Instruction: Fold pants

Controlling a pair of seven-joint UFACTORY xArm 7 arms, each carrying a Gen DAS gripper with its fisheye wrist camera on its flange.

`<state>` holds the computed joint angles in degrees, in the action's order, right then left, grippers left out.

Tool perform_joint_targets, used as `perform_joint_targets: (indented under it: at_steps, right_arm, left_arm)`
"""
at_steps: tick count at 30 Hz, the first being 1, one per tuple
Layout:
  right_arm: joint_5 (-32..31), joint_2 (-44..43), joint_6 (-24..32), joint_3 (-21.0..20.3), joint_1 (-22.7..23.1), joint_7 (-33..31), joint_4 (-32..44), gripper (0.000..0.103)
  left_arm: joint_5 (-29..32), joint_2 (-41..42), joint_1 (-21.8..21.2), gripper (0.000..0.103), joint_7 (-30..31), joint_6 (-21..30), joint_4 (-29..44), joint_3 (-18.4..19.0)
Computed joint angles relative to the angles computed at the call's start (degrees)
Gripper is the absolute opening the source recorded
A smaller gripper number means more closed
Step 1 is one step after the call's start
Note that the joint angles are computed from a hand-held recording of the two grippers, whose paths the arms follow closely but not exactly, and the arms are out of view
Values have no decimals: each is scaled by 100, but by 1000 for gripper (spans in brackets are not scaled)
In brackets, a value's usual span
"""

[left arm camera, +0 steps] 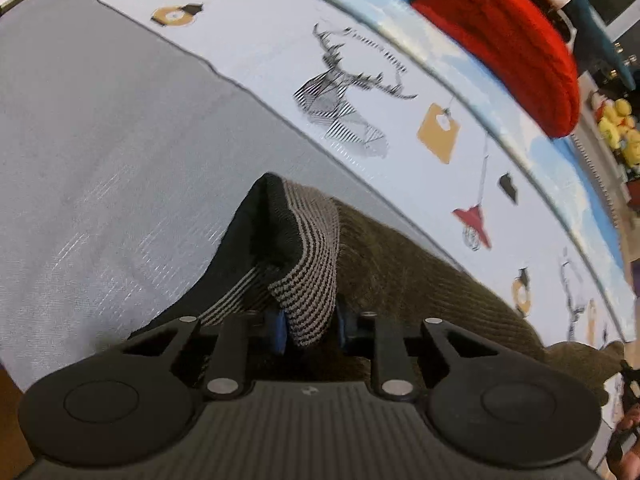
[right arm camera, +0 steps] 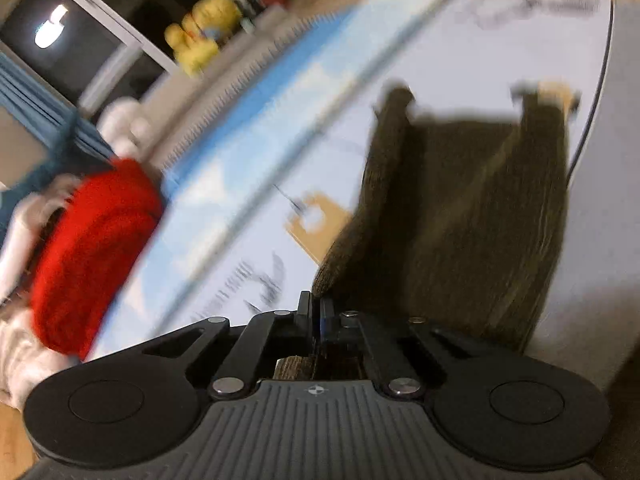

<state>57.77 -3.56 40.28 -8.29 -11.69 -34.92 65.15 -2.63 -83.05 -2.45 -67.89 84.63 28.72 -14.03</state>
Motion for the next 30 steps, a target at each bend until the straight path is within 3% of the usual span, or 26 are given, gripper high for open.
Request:
perform_joint_targets:
  at_steps: [3, 6, 10, 13, 15, 16, 20, 24, 30]
  right_arm:
    - [-249, -885, 151, -215, -79, -399, -304, 2]
    - [-745, -1809, 590, -674, -240, -308, -668, 2]
    - [-1615, -2893, 1249, -1365, -649, -225, -1283, 2]
    - [-2654, -2933, 2001, -1781, -992, 16, -1389, 3]
    - [-3435, -2280, 2734, -1920, -1175, 242, -1020, 7]
    - [-3531, -1957, 2788, -1960, -1291, 393, -859, 9]
    - [-2982, -1032, 2140, -2192, -1612, 74, -355, 11]
    - [-2107, -213, 2385, -2346, -1964, 201, 212, 35]
    - [-1391, 369, 2341, -1904, -2276, 500, 413, 43]
  left_arm:
    - [65, -249, -54, 23, 59, -83, 27, -18]
    - [38, -597, -97, 23, 89, -81, 51, -28]
    - [87, -993, -135, 22, 315, 302, 187, -3]
    - [14, -1225, -119, 22, 481, 758, 204, 170]
    - [-150, -1355, 11, 23, 405, 1094, 144, 375]
    - [-253, -1427, 100, 24, 325, 1177, 83, 489]
    - [-436, -1317, 370, 32, 215, 1404, 67, 534]
    - [-464, -1268, 465, 54, 244, 1240, 40, 444]
    - [-442, -1174, 529, 54, 204, 1210, -55, 432]
